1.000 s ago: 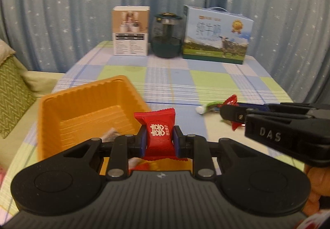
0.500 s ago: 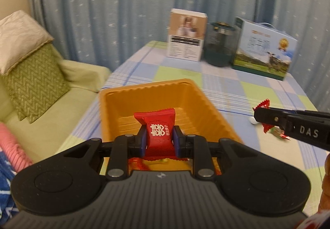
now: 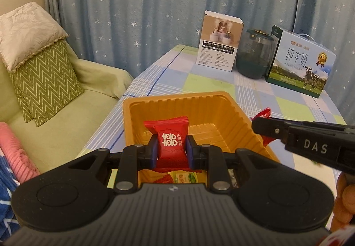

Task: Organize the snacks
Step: 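Carry both held candies over the orange tray, then open the left tool to drop the red packet while the right tool drops its candy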

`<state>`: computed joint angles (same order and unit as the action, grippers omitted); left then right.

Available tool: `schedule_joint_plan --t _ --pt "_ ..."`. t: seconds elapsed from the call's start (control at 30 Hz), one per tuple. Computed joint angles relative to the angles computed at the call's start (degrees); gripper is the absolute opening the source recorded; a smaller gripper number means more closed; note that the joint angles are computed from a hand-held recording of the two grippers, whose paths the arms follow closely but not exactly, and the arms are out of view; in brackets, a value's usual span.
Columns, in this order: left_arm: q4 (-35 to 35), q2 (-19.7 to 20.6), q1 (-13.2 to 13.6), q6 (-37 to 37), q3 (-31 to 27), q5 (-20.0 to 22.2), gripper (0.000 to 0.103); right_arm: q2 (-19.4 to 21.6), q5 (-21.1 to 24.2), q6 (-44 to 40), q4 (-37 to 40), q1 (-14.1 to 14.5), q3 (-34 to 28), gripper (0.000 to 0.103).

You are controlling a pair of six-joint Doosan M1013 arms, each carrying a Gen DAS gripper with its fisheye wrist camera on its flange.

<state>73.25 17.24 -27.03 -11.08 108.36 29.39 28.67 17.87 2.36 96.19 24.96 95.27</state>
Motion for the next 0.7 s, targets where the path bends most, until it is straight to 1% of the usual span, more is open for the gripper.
schedule_joint_plan --t 0.17,0.33,0.57,0.7 --pt "-1.7 1.2 0.4 2.6 -1.3 -0.6 0.023 0.8 0.0 3.6 -3.9 -0.1 -0.8 0.017" --pt "-1.4 2.0 0.9 2.1 -1.9 -1.6 0.023 1.4 -0.2 7.3 -7.8 -0.1 -1.7 0.017" --pt "-2.7 2.8 1.4 2.9 -2.5 -1.9 0.023 1.9 -0.2 9.7 -10.2 -0.2 -2.2 0.017" --pt "-2.2 2.9 1.4 2.9 -2.6 -2.3 0.024 2.0 -0.3 10.3 -10.8 -0.2 -2.2 0.017"
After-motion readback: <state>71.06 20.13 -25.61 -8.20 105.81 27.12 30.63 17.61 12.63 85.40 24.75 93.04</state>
